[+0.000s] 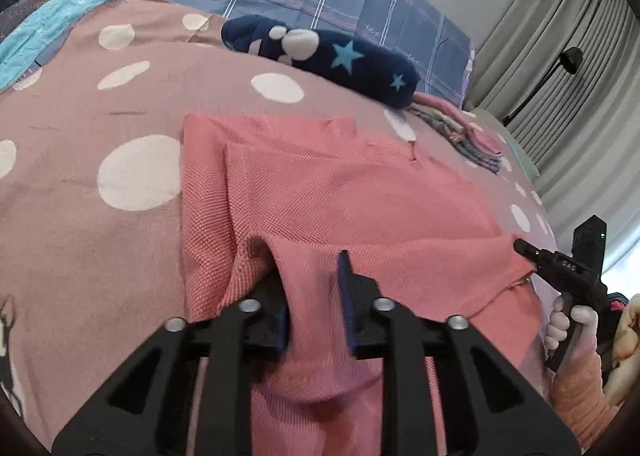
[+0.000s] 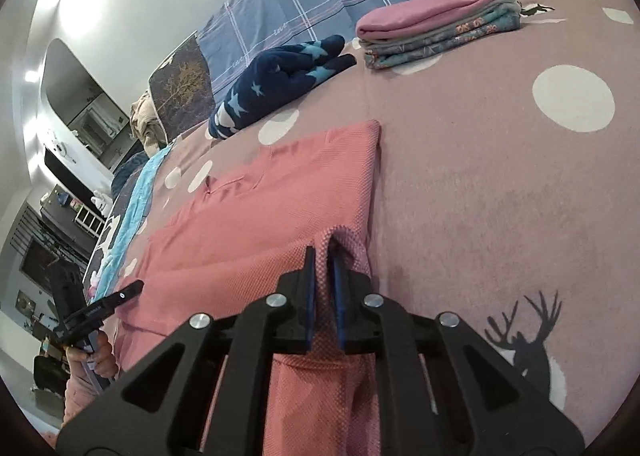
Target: Fold small clothes
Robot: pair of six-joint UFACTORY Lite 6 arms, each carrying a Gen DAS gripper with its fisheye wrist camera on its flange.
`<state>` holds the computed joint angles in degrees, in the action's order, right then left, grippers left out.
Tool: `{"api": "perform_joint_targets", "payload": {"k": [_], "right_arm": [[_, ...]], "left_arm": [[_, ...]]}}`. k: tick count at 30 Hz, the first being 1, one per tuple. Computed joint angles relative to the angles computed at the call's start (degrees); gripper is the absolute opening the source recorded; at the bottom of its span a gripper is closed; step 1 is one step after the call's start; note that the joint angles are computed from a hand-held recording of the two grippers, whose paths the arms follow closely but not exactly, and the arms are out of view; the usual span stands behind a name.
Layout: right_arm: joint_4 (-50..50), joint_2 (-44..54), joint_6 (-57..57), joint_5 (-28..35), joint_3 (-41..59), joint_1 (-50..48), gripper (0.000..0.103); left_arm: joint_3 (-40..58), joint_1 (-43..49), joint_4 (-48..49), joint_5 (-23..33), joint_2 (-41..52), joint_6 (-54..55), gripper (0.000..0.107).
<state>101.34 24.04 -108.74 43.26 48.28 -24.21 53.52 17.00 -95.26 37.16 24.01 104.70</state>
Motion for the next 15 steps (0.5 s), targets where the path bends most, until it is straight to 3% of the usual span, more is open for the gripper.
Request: {"api": "perform_joint_targets", "payload": {"k": [2,4,10,15], "right_arm": [[-1.5,-2.0,0.0,0.3,-1.4,-1.2,0.018],[-3.3,-5.8,-1.0,0.9,-4.8,-3.0,0.03],[-9.2,-13.9,-5.7,1.8,-15.6,-10.8,0.037],[-13.9,-16.6,-7.6,2.8,-22.2,-18.6,0.037]], "left_arm": [[-4.2,1.7,-1.3,-0.2,-4.7,2.7,0.044],[-8.9,5.5,-0.6,2.2,-9.3,4.6,0.045],[-20.7,19.8,10.1,9.0,-17.9,6.9,0.045],[-26.8,23.3,17.9,10.6,-22.3,8.7,0.045]]}}
